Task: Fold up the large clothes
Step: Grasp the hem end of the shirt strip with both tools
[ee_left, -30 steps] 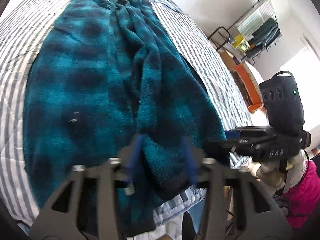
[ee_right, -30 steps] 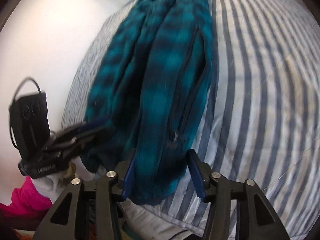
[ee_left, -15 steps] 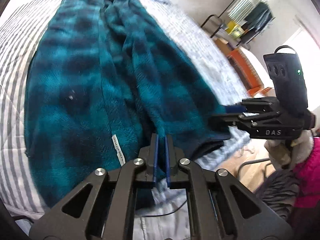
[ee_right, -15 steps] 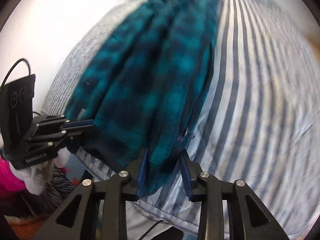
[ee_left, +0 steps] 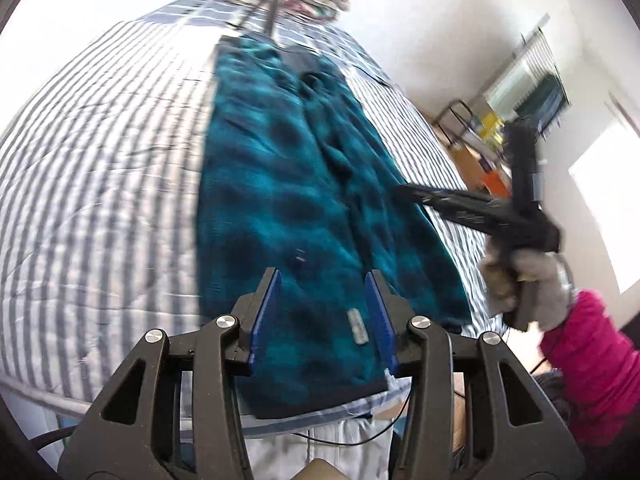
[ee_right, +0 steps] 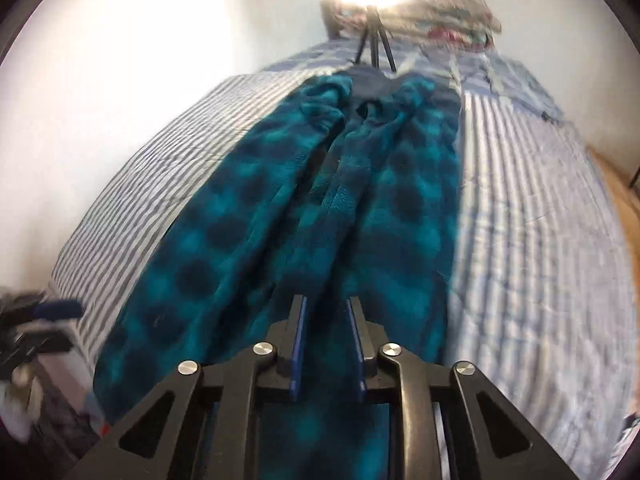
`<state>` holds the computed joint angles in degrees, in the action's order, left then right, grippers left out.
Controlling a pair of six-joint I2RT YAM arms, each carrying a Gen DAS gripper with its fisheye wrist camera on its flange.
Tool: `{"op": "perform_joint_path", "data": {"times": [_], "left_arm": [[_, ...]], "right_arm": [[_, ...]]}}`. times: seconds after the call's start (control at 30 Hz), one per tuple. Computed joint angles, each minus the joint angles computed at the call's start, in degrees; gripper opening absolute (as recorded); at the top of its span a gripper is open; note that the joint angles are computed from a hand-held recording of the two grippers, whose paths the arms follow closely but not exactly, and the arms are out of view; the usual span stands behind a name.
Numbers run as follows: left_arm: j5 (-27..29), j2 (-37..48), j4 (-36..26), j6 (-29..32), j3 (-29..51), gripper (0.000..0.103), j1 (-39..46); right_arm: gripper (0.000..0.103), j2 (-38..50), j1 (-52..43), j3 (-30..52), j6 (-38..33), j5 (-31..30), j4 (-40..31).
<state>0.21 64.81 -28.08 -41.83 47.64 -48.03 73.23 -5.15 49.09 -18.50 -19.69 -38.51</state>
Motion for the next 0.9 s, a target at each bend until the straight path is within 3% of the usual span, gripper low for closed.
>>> {"op": "perform_joint_path", "data": {"times": [0.1,0.17,0.23,0.3,0.5,0.73,0.83,0.9], "left_arm": [[0.8,-1.2,-0.6,0.9,-0.7,0.051,2.8],[0.5,-1.2,-0.6,1.3,-0.9,0.062,3.6],[0.2,-1.1,-0.9,1.4,-1.4,0.063,3.6],[0.7,-0.7,-1.1,1.2,-1.3,0.063,3.7],[0.5,-0.5,-3.5,1.5,0.0,0.064,4.2],[9.1,0.6,0.4,-0.3,-4.9,0.064,10.3],[10.1,2.4,1.8,-0.5,-6.6,0.064,10.6],[9.8,3.7,2.2,-0.4,-7.0,0.064,10.0]], "right_arm": [[0.018,5.8,4.8,0.3,4.2,1.5,3.1],[0.018,6.1,9.1,-1.1,5.0,2.9,4.7],[0.023,4.2,15.5,-3.1,3.3,10.2,6.5],[0.023,3.4,16.9,-2.7,1.5,11.9,5.2],[0.022,-3.3,-0.8,1.7,-4.5,-4.6,-9.2],[0.023,-6.0,-19.8,-0.9,-22.1,-10.6,-25.3],[0.024,-5.7,-23.5,-9.2,-24.7,-6.3,-22.0],[0.024,-8.2,-27.3,-13.1,-27.7,-8.3,-20.4]]}}
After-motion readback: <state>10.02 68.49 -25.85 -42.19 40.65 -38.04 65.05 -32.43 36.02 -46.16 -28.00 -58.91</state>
